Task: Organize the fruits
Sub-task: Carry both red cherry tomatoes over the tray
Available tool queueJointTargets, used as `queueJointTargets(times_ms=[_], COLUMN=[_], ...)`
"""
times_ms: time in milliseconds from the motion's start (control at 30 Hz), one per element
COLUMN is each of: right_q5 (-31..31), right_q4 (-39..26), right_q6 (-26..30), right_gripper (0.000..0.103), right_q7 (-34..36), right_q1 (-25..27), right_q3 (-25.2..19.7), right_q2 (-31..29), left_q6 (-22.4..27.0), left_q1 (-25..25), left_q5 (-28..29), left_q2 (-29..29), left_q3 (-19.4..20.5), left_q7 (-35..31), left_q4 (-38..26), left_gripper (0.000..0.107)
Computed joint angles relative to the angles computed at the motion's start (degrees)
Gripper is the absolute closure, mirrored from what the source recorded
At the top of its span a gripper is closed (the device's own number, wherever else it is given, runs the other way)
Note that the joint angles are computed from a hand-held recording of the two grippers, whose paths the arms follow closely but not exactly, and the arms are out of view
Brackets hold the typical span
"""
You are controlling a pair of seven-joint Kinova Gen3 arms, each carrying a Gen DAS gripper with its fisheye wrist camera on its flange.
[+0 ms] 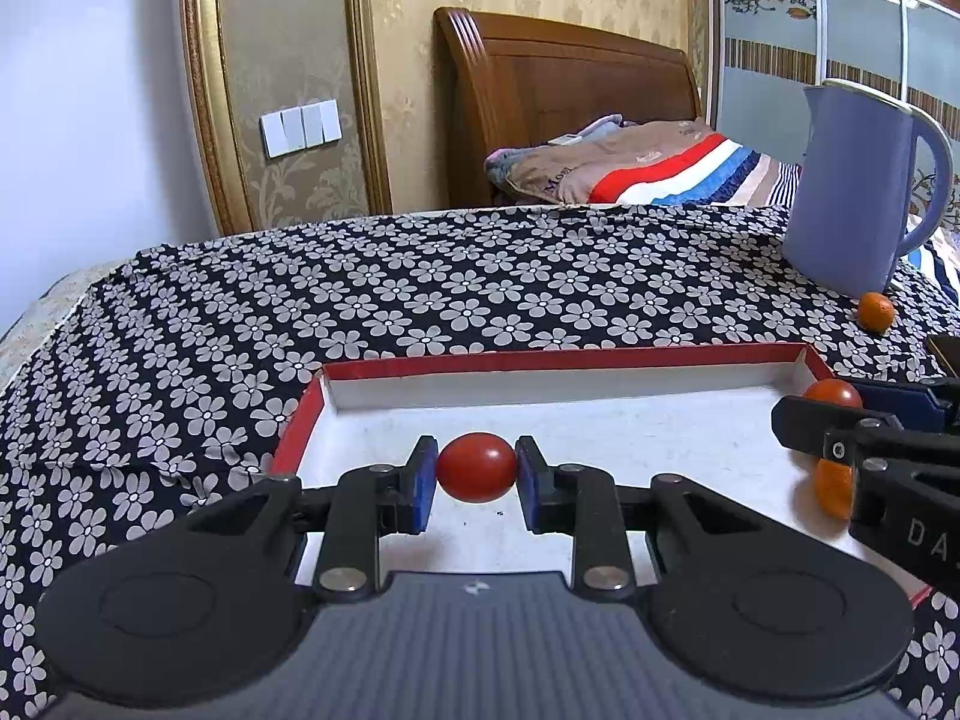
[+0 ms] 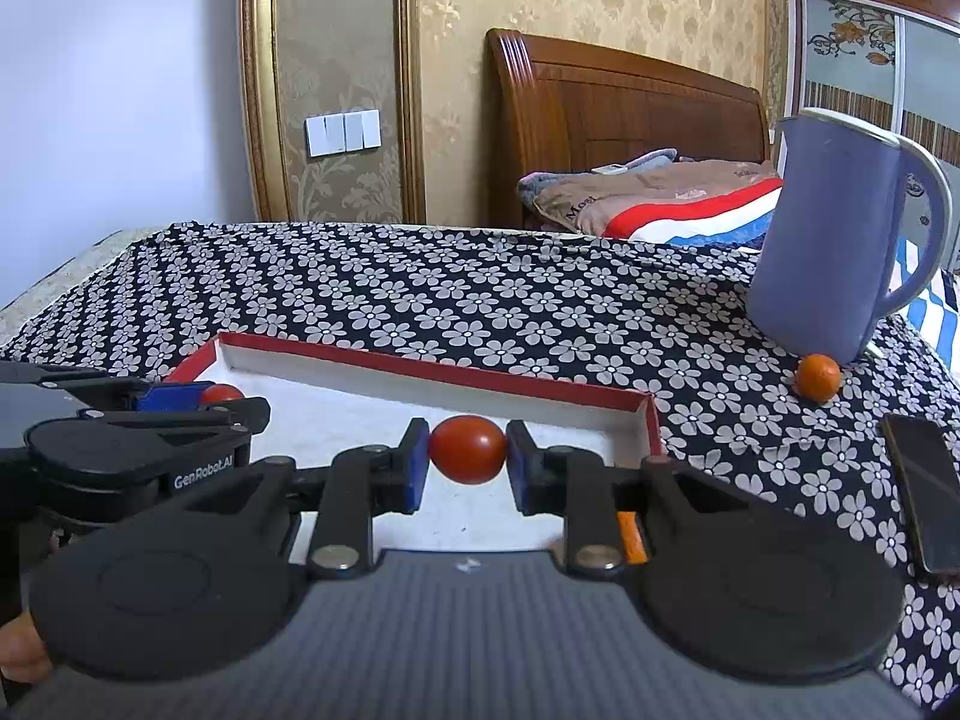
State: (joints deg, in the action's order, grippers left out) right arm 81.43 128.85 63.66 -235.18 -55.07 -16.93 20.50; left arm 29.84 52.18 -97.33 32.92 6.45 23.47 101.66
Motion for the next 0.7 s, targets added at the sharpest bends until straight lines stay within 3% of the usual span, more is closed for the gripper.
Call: queueJointTargets(times_ms=[200, 700], right_q5=[1.03, 1.97], right_q4=[-0.42, -1.61], right_q6=[-2.22, -5.49], right_gripper=[0.077, 0.077], right_q7=[1.09, 3.12], right_q1=[1.76, 4.75], right_q3=[0.46, 1.91], right_q2=[-0.19, 0.73], left_q6=[0.97, -1.81], left_q1=[-1.24, 1.91], left_q5=[4.16, 12.13], left_q2=[1.19, 3.70], left_q3=[1.42, -5.30], left_q7=[-5.37, -12.57], left_q4=[-2.52, -7.21], left_gripper=[0.080, 0.080])
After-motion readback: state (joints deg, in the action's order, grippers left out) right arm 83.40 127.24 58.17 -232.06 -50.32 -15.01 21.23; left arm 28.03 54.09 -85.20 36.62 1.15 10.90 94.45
